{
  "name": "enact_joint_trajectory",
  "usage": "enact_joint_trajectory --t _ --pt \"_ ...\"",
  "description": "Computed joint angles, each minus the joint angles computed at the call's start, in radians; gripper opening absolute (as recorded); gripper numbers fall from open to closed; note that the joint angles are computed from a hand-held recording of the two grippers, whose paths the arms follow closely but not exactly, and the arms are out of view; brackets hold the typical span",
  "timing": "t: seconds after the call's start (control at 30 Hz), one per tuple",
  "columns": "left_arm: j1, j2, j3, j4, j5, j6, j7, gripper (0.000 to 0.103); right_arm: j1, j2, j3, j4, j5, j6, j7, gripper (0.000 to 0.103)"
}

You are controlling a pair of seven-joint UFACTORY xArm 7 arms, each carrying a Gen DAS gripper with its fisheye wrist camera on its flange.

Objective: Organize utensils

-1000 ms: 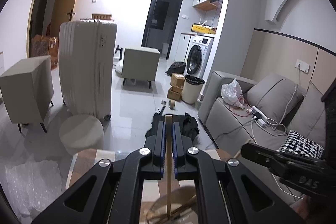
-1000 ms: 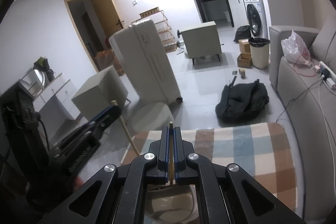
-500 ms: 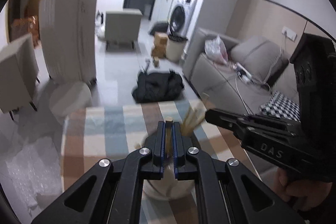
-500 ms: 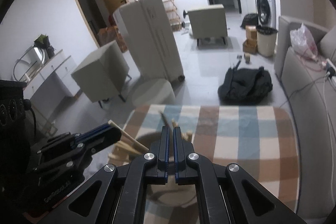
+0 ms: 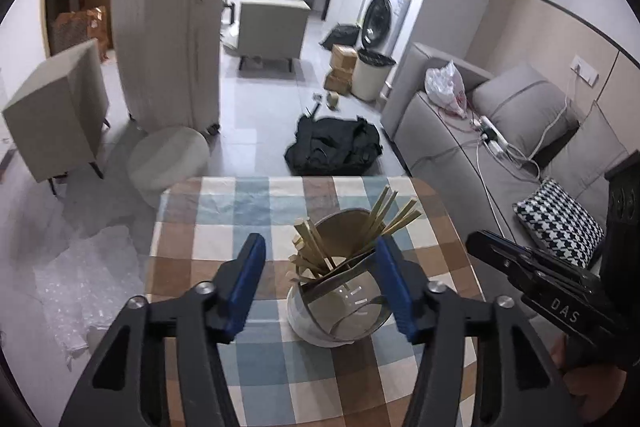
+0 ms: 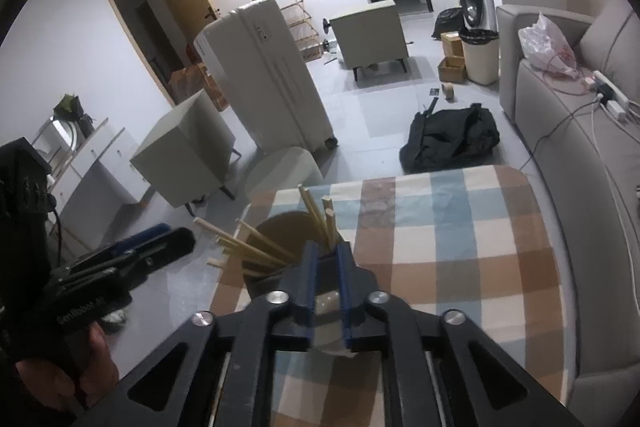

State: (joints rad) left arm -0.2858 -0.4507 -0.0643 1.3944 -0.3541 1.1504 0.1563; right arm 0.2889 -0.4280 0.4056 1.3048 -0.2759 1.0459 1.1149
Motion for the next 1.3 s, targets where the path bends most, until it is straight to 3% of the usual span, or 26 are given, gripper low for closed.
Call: enact_joint_trajectory --t 0.4,0.57,1.0,1.3 --pt "0.009 -0.156 -0.024 -0.051 0.072 -0.069 -0.063 0.081 -0.065 -0.156 0.114 0.010 -0.067 0.036 0.072 0.046" --pt "0.010 -0.207 -0.032 -0.079 0.102 -0.114 -0.070 0.085 -0.129 -0.213 0.198 0.037 -0.109 0.034 0.071 0.069" --pt "0.023 -0.361 -0.023 -0.256 0.141 -0.238 -0.118 0.096 -0.274 -0.361 0.331 0.018 -0.051 0.009 0.013 0.099" --pt "0.029 -0.489 -0.035 -0.432 0.167 -0.359 -0.129 0.097 -0.335 -0.450 0.390 -0.019 0.029 0.029 -0.053 0.103"
